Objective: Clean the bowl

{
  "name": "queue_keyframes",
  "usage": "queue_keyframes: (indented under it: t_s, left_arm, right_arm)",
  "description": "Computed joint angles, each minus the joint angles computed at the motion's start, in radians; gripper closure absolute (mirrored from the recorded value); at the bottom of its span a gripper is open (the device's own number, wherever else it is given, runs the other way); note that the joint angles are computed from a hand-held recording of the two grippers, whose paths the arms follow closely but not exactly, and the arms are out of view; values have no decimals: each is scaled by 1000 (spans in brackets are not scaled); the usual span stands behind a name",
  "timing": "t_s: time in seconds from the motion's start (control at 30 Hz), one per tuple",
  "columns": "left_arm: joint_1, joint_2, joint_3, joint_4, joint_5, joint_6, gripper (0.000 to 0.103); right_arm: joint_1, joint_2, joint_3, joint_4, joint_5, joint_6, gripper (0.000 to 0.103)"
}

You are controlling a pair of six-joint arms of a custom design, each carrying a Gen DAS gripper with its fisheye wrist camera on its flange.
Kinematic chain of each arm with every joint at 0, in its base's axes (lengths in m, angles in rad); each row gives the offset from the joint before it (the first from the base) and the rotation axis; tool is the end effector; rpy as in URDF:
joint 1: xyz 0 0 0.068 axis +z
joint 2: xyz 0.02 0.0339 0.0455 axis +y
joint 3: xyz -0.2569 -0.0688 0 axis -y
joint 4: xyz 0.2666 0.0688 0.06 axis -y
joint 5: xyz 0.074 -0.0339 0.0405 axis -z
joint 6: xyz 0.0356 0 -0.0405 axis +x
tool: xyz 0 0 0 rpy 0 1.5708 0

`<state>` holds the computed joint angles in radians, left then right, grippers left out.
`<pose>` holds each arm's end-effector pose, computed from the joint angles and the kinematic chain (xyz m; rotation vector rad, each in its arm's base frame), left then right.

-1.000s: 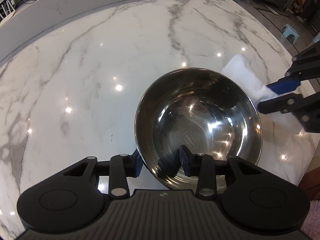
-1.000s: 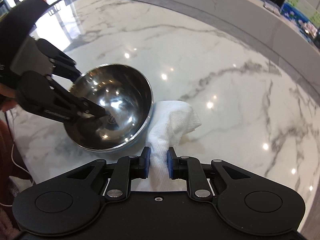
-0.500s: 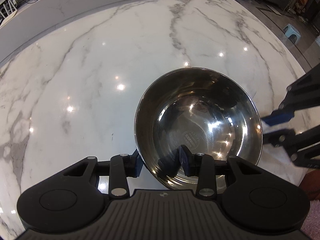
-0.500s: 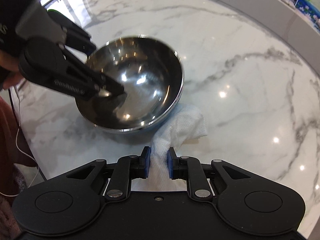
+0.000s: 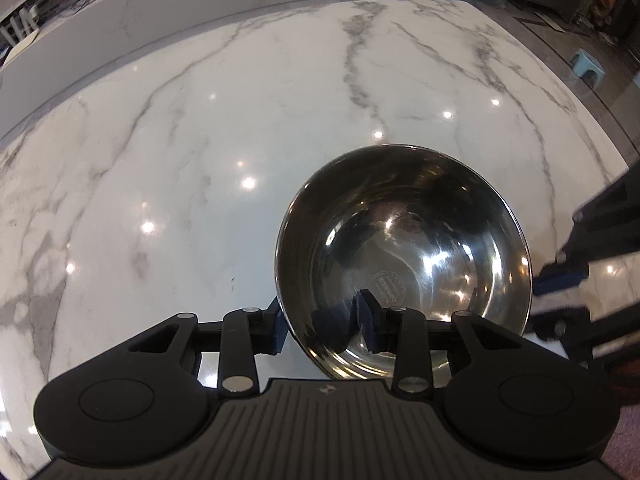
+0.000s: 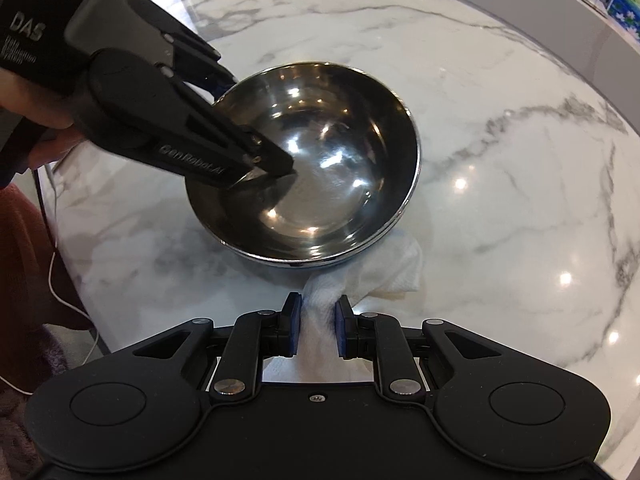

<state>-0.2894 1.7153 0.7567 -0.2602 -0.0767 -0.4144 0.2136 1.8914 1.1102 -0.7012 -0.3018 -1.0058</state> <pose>0.2855 -0.0822 0.0812 -0.1929 2.7776 -0.0704 0.3320 0.0828 0.1046 -1.6897 2.3848 0.3601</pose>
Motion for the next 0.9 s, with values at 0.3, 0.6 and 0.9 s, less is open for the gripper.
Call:
queue_keyframes:
  t_s: [0.3,0.6,0.9]
  left_arm:
    - [-15,-40,-110,162,-21,55,57]
    - [-6,-122,-250,338,-38,115,57]
    - [5,-182,-254,279,-10,67,64]
  right_arm:
    - [-16,10,16,12,10,6,87]
    - [-55,-28,50,18,-14,-17,87]
    - [-58,-55,43,65,-55,-19,87]
